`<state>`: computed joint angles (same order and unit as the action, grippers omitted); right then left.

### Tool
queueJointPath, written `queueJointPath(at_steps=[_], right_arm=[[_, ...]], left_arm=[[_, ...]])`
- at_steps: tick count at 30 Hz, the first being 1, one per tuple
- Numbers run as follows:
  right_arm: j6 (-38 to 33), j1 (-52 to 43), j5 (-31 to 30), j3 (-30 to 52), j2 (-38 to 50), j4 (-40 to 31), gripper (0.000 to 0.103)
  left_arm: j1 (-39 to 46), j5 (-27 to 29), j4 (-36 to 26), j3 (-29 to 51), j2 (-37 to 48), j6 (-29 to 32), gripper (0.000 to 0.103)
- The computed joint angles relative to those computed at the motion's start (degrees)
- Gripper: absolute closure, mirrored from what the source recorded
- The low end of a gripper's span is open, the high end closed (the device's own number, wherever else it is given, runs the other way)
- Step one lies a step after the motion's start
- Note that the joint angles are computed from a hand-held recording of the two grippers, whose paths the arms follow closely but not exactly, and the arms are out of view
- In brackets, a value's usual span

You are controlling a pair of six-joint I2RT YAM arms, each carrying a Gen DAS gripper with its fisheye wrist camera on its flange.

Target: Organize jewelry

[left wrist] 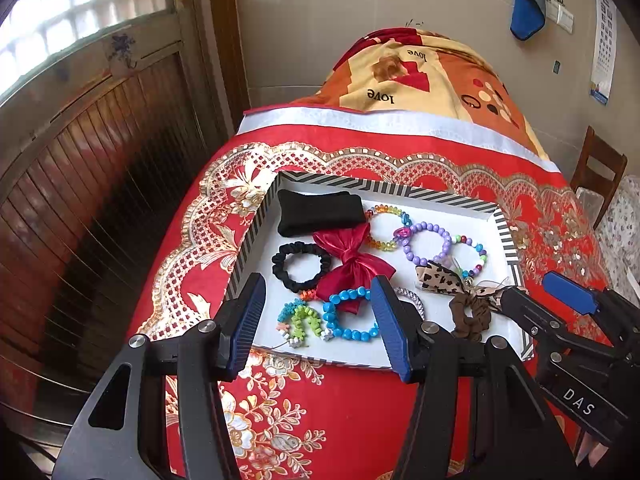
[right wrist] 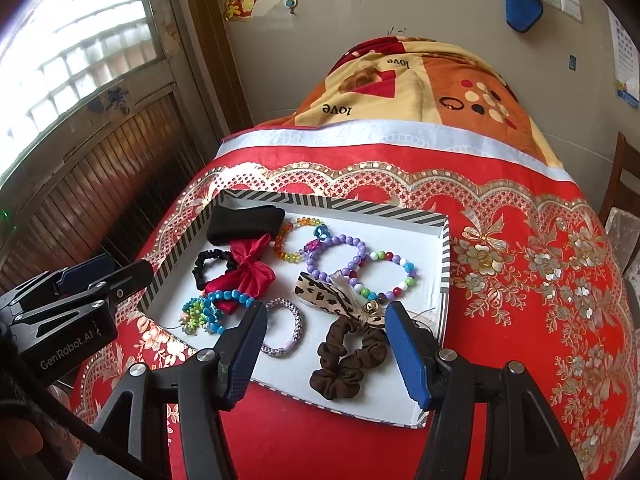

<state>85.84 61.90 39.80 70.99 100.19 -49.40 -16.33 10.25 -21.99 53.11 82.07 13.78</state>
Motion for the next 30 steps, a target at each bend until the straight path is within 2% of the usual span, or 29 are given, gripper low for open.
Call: queueJointPath(at_steps=[18,30], right_arm=[[1.28,0.32,0.04,-2.22,-1.28,0.44,0.044],[9.21,1.58,-0.33,-10.30,-6.92,-1.45,0.044]], left_arm=[[-0.47,1.59,1.09,-0.80,0.15,1.00,0.049],[-0.26,0.62,0.75,-0.86,1.62,0.66,0.049]])
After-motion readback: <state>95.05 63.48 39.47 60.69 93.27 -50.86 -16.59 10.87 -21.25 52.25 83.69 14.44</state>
